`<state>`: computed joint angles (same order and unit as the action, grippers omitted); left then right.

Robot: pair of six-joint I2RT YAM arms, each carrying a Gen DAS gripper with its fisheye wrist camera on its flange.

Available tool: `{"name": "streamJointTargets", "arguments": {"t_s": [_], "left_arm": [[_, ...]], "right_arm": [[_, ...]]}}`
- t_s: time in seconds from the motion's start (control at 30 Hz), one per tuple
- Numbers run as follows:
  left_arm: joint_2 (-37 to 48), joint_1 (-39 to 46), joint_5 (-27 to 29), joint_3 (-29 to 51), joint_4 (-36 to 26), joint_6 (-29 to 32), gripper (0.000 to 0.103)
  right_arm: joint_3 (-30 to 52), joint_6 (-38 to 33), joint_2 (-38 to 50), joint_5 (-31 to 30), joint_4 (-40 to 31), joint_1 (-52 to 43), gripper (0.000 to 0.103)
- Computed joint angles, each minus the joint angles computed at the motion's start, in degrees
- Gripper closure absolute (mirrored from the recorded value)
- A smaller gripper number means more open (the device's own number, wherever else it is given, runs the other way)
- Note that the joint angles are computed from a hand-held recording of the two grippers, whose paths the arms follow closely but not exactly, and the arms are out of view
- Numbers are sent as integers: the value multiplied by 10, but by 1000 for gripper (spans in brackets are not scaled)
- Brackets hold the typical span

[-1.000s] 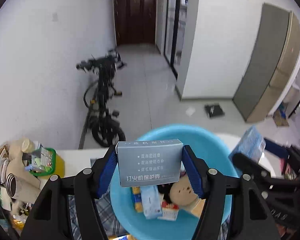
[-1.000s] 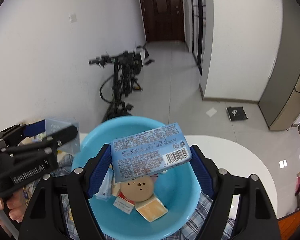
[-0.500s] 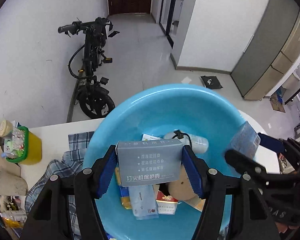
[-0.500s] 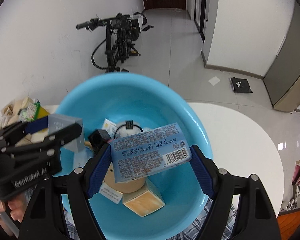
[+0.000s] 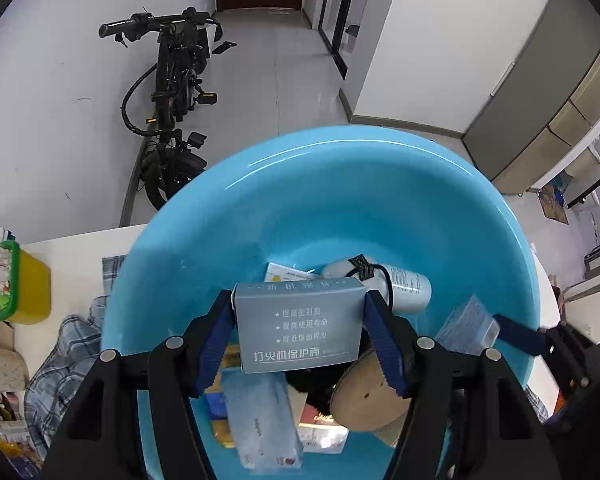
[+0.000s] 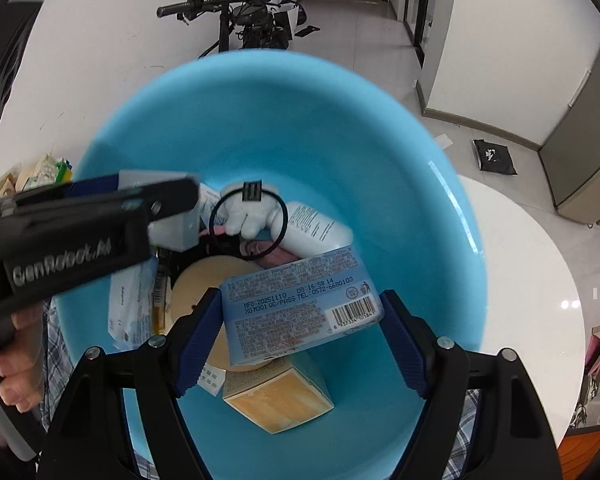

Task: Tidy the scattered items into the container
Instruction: 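Lower the grey box into the basin with the left tool while the right tool holds the blue box, then open the right tool to drop the blue barcode box into the basin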

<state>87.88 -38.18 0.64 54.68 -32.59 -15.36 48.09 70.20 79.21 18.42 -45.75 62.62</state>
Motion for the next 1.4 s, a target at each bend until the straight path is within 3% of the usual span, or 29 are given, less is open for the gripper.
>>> {"name": "streamJointTargets", "arguments": {"t_s": [0.5,0.73,0.8,0.87,1.0,1.2,1.27,1.4], "left_arm": [[86,-16,11,60,36,-12,36],[91,-8,19,43,81,-17,36],[87,0,32,38,84,-18,26],[78,6,46,31,89,-15,26],[36,13,37,16,78,1,25],[-88,60,50,-4,0,54,25],[-142,95,70,-17,-35,83,18],[-253,160,50,-64,-89,174,18]], "right_arm": [[-47,-5,-37,-12,38,3,26],[-59,-5,-39,-16,56,-5,26],[-61,-3,-41,-17,58,-4,26],[-61,4,-42,-15,57,-1,26],[-56,12,-46,-14,58,0,26],[-14,14,-29,4,39,3,26],[7,8,-16,12,32,5,26],[37,-14,15,18,36,-9,26]]}}
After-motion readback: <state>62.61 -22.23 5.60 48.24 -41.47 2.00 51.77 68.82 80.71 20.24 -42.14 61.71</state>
